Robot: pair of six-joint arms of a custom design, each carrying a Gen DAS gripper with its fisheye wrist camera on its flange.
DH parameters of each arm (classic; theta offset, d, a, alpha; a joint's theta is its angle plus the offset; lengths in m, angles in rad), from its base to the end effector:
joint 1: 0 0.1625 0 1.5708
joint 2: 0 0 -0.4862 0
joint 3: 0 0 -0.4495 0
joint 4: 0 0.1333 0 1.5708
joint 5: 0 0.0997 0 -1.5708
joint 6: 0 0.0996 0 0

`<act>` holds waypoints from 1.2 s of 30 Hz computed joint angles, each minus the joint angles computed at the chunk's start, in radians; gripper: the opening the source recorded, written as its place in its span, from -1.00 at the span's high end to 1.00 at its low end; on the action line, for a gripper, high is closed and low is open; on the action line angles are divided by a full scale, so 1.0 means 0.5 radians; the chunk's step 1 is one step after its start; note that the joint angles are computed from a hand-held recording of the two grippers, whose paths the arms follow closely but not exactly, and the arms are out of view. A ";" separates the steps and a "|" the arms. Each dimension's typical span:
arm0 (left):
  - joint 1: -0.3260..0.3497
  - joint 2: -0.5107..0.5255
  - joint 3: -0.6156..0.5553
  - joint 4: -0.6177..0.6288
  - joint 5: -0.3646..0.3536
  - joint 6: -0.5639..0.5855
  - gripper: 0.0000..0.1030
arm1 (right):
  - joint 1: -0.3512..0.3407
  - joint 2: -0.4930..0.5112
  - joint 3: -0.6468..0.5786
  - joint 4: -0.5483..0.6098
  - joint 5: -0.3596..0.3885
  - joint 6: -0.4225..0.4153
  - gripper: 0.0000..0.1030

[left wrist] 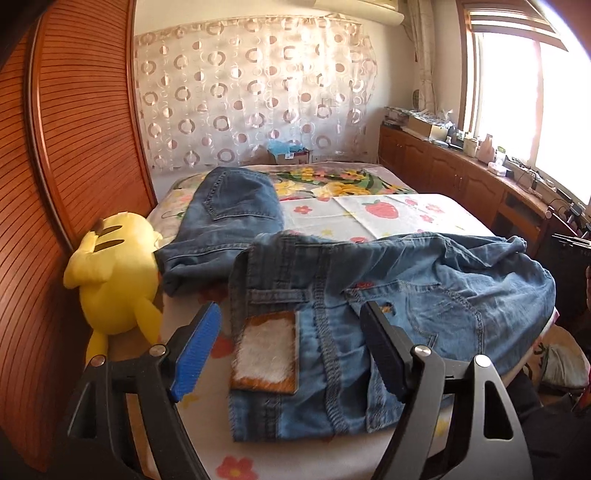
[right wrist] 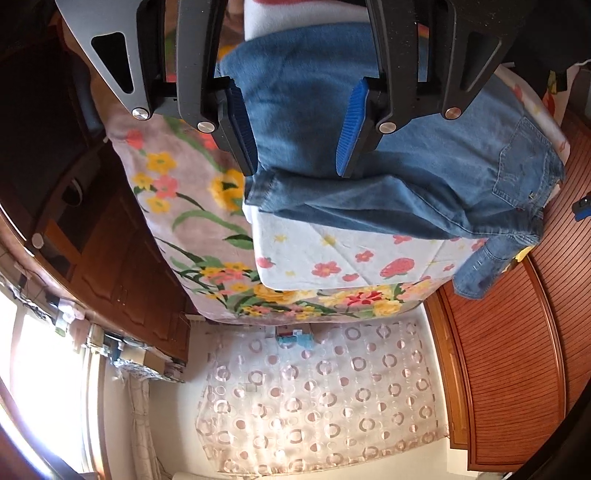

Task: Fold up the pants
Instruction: 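Move both open tools toward the folded jeans again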

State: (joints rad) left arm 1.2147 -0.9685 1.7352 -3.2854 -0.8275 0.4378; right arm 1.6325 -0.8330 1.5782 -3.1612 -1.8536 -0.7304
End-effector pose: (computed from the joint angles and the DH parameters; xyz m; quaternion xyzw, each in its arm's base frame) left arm -0.0618 -0.7419 0.2895 0.1676 0.8286 -0.4117 0.3402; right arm 0.1543 -0.7871 0.2286 0.2950 -0.8553 0.3414 0.2547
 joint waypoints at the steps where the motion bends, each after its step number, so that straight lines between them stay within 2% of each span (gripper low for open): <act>1: 0.002 0.016 -0.021 0.017 -0.017 -0.002 -0.52 | 0.001 0.018 -0.024 0.013 0.013 -0.006 0.07; 6: 0.003 0.109 -0.107 0.065 -0.082 0.013 -0.52 | -0.024 0.135 -0.192 0.105 0.027 -0.009 0.05; 11: 0.008 0.187 -0.197 0.149 -0.138 0.017 -0.52 | -0.036 0.273 -0.394 0.243 -0.064 -0.052 0.04; 16: 0.017 0.241 -0.280 0.212 -0.133 0.032 -0.52 | -0.008 0.354 -0.486 0.298 -0.138 -0.169 0.04; 20: 0.023 0.268 -0.323 0.225 -0.138 0.045 -0.52 | 0.014 0.373 -0.500 0.307 -0.099 -0.246 0.03; 25: 0.035 0.287 -0.367 0.247 -0.114 0.052 -0.52 | 0.029 0.416 -0.563 0.484 -0.010 -0.313 0.03; 36: 0.072 0.286 -0.389 0.307 -0.060 0.001 -0.52 | 0.048 0.592 -0.814 0.740 -0.172 -0.472 0.03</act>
State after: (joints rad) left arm 1.2508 -0.8252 1.5405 -3.1320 -0.8577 0.4383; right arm 1.6567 -0.5372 1.1711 -2.7913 -1.9395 -0.9663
